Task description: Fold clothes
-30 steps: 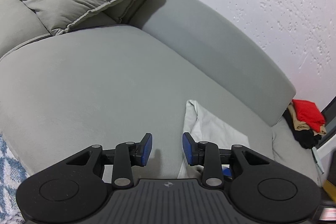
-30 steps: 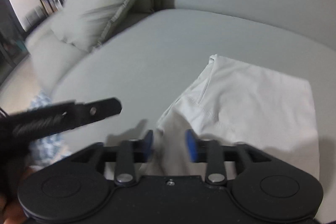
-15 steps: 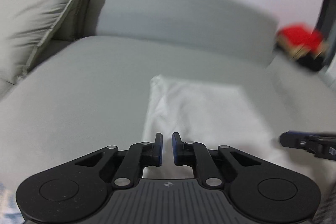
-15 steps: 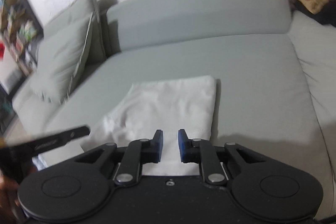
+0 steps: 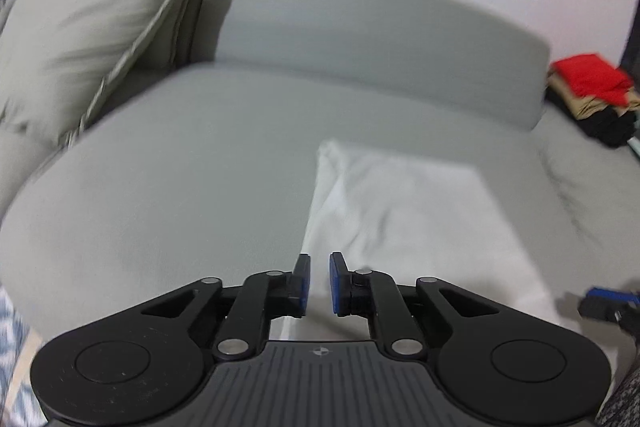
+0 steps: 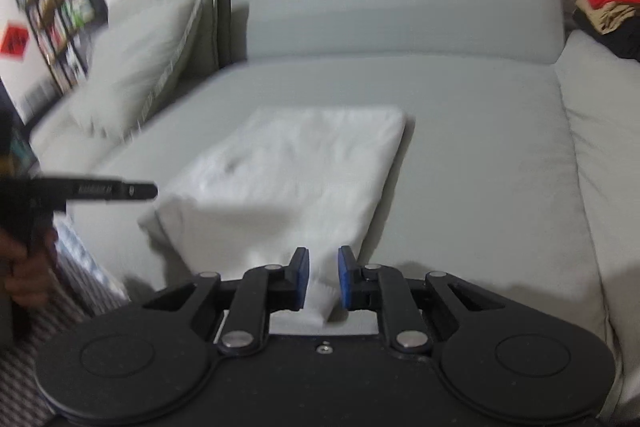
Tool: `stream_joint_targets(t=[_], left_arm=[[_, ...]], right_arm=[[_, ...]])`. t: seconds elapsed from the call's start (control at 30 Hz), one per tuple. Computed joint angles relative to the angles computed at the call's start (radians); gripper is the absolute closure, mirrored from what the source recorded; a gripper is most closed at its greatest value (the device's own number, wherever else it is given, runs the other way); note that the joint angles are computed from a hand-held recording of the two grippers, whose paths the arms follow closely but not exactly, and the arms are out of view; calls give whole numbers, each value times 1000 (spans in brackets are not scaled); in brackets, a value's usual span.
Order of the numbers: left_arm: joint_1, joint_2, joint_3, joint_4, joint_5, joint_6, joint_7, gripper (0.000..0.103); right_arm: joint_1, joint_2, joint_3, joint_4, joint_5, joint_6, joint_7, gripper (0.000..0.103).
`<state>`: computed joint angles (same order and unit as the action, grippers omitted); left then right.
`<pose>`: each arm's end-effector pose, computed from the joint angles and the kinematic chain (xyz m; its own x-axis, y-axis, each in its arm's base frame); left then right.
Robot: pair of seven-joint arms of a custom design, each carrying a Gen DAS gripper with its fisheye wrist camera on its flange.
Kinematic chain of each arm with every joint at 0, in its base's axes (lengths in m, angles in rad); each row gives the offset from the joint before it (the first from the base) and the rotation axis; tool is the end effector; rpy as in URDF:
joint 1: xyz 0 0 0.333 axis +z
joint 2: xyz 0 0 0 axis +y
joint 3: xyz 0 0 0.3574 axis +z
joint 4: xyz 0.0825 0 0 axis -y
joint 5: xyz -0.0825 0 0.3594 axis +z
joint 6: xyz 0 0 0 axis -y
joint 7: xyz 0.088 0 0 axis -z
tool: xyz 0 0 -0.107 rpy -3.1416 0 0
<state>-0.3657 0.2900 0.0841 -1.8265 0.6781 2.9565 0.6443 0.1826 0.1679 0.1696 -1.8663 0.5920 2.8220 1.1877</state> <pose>0.6221 -0.2306 0.5169 -0.0332 -0.9942 0.1018 -0.6345 -0.0577 -0.7707 0.6065 0.1847 0.5647 0.3347 -0.9000 -0.2792 -0.7067 -0.0437 -0.7062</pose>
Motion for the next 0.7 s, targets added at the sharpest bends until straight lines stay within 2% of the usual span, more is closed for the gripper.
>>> stream_joint_targets(t=[0.07, 0.17, 0.23, 0.27, 0.37, 0.43, 0.47, 0.5, 0.53, 0.57, 0.6, 0.67, 0.7], left_arm=[[1, 20, -9, 33, -1, 21, 32, 93], [15, 84, -55, 142, -74, -41, 178, 92], [47, 146, -107, 239, -164, -86, 314, 92], [77, 180, -150, 290, -226, -107, 399, 92], [154, 312, -268, 478, -387, -213, 627, 92], [141, 397, -255, 600, -437, -294, 649, 88], [130, 442, -241, 667, -457, -337, 650, 87], [107, 470, -197, 699, -464, -349, 609, 87], [92, 478, -160, 696, -477, -337, 550, 91], [80, 485, -128, 691, -496, -320, 497, 91], [66, 479, -95, 677, -521, -293, 449, 91], [-21, 466, 49, 657, -422, -284, 315, 92], [-66, 453, 119, 635, -354, -285, 249, 94]], right_arm=[[-18, 30, 15, 43, 62, 15, -26, 87], [-40, 117, 29, 148, 104, 3, 14, 87], [-57, 181, 42, 221, 119, -7, 69, 87], [-72, 216, 59, 264, 135, -20, 87, 87], [-134, 332, 141, 406, 216, -91, 77, 87], [-167, 421, 180, 520, 257, -205, 73, 87], [-167, 466, 178, 580, 257, -266, 101, 87], [-163, 507, 170, 627, 255, -303, 133, 87], [-153, 535, 156, 653, 252, -303, 168, 87], [-145, 566, 144, 680, 245, -304, 205, 91], [-146, 584, 148, 686, 258, -274, 220, 103], [-166, 585, 187, 636, 342, -120, 191, 103], [-151, 573, 175, 607, 351, -23, 212, 103]])
